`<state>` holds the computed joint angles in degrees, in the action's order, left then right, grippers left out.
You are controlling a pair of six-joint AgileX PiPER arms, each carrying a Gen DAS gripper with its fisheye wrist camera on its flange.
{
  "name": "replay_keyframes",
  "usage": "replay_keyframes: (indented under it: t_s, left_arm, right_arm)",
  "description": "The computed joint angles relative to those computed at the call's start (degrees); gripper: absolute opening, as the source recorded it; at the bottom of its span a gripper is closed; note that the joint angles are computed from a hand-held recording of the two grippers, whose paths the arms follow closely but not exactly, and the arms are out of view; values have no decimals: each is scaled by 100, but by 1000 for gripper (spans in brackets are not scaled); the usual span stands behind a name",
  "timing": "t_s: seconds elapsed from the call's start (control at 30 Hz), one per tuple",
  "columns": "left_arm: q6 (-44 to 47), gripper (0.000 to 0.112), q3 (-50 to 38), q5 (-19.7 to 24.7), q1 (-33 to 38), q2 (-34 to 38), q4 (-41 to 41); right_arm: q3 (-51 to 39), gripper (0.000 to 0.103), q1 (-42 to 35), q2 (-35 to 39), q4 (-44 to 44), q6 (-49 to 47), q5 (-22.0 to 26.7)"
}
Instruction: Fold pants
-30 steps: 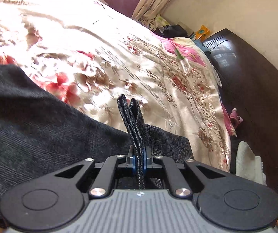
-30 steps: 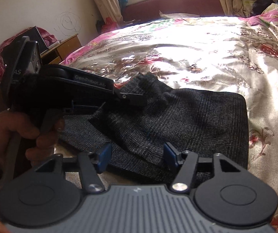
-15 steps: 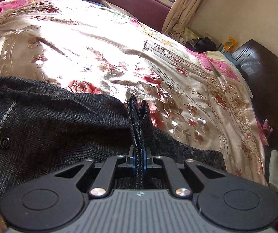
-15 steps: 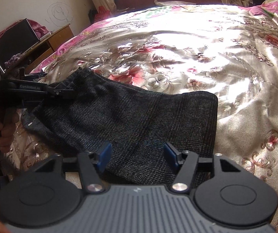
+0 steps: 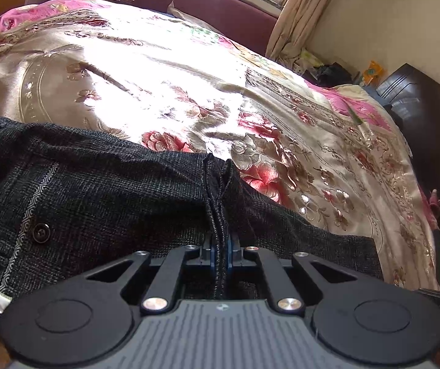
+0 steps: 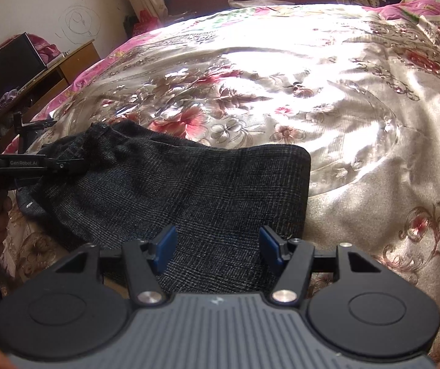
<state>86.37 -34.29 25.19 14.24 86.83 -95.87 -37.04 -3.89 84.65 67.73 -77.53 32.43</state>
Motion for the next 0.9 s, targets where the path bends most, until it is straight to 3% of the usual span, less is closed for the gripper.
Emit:
replay_keyframes:
  t_s: [0.17,0.43,0.9]
  left_arm:
    - [-138,22,-147,-20,631,-217,446]
    - [-327,22,-453,386,1963,-108,1416]
    - [129,22,-817,567,3180,276,1246]
  right_arm:
    - [-75,60,30,100,6,9,-14]
    - [-112,60,608,326,342,-15,-281]
    - [-327,60,1343,374,74,560,-593]
